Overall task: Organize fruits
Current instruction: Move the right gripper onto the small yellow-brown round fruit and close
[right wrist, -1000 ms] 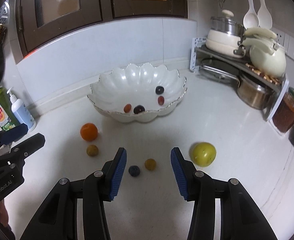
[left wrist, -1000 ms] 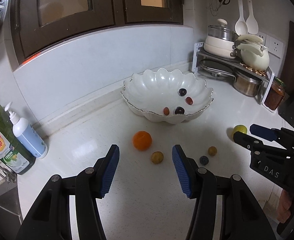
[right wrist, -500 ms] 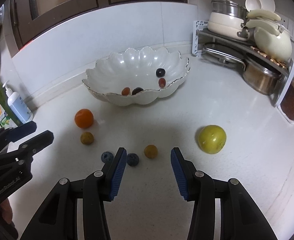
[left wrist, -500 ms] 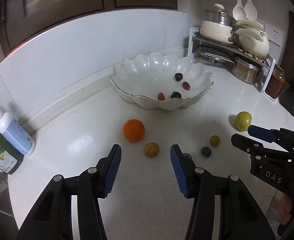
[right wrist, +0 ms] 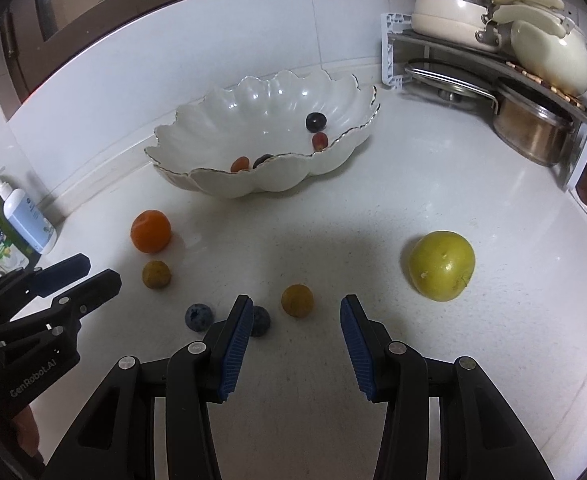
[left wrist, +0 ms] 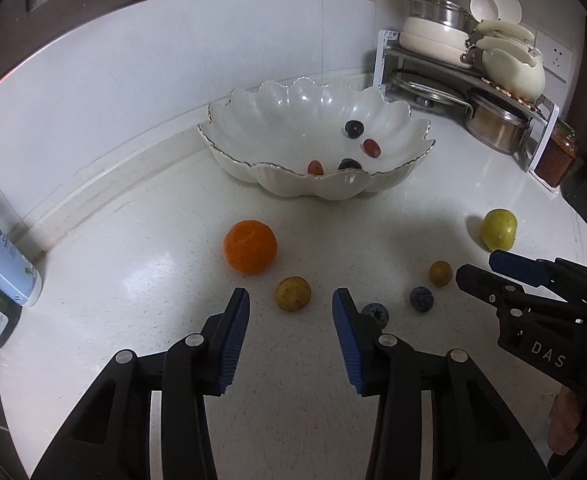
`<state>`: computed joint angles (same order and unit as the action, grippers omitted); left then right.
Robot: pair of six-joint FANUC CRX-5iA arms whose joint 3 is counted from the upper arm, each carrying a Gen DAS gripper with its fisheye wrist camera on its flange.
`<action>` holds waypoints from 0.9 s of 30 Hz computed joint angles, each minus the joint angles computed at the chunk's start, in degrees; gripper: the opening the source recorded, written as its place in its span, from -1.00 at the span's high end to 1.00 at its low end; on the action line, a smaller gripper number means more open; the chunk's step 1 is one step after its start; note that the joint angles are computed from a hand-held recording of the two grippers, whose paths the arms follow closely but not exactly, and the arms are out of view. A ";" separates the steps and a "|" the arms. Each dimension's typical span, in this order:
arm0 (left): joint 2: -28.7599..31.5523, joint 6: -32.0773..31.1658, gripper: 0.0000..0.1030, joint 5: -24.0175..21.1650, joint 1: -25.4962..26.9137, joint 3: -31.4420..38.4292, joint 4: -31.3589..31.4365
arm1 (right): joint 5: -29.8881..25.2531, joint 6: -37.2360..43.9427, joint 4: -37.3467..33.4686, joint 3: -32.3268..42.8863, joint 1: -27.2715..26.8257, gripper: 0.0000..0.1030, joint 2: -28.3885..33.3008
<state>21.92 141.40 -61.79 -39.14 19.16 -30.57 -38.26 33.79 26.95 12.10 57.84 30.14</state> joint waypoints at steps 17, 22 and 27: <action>2.62 -3.28 0.17 2.90 2.98 -0.29 4.67 | -0.95 2.47 -4.19 4.92 -1.13 0.16 3.79; 3.32 -4.08 0.17 3.18 3.60 -0.09 5.67 | -1.91 3.32 -5.05 6.30 -1.27 0.22 4.70; 4.08 -5.18 0.17 3.41 4.32 0.03 7.10 | -2.83 5.08 -6.80 7.65 -1.36 0.29 5.47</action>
